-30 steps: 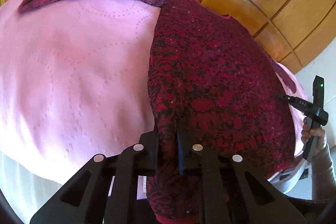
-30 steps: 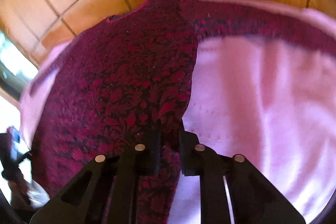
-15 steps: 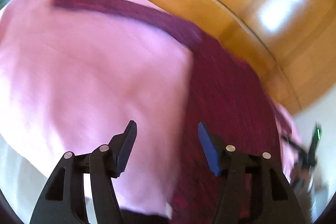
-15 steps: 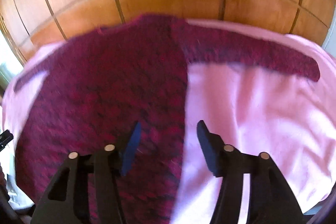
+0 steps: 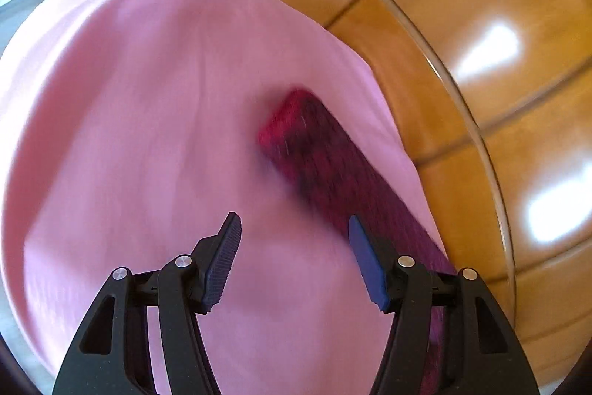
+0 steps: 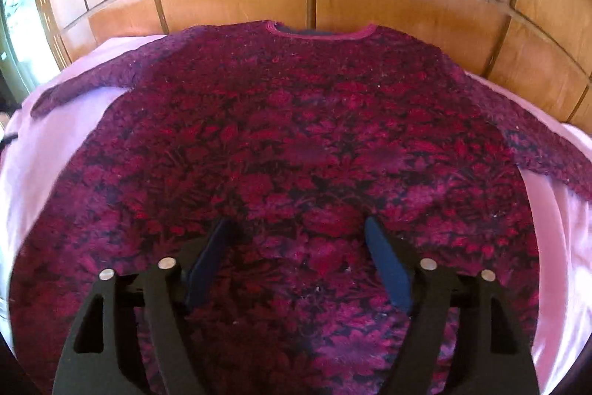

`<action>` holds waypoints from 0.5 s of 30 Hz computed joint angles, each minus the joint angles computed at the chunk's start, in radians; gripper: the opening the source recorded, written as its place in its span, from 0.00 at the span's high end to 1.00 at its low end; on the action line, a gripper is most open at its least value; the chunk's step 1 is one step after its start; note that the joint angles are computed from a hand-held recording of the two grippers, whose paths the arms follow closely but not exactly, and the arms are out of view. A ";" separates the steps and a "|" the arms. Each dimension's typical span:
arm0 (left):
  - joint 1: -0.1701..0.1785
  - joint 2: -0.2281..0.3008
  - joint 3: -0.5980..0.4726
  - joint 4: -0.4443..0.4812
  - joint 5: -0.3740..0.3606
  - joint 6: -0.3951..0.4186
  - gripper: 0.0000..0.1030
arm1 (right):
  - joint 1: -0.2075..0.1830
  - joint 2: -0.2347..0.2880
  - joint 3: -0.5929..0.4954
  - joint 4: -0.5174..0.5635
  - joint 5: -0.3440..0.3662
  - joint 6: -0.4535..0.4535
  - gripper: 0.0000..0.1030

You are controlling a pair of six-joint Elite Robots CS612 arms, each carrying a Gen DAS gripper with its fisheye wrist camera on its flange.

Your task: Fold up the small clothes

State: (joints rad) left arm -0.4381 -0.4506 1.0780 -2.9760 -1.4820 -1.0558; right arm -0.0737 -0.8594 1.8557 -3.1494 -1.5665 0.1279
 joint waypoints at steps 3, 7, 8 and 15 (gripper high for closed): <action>0.012 0.047 -0.100 0.078 0.010 -0.006 0.43 | -0.023 -0.005 0.023 -0.016 0.059 0.012 0.10; 0.024 0.119 -0.231 0.170 0.007 -0.049 0.53 | -0.032 0.005 0.001 0.028 0.093 -0.013 0.02; 0.023 0.128 -0.249 0.179 0.014 -0.034 0.65 | -0.030 0.004 -0.002 0.037 0.084 -0.019 0.02; 0.009 0.073 -0.159 0.103 0.131 0.070 0.92 | -0.016 0.015 -0.018 0.029 0.076 -0.010 0.02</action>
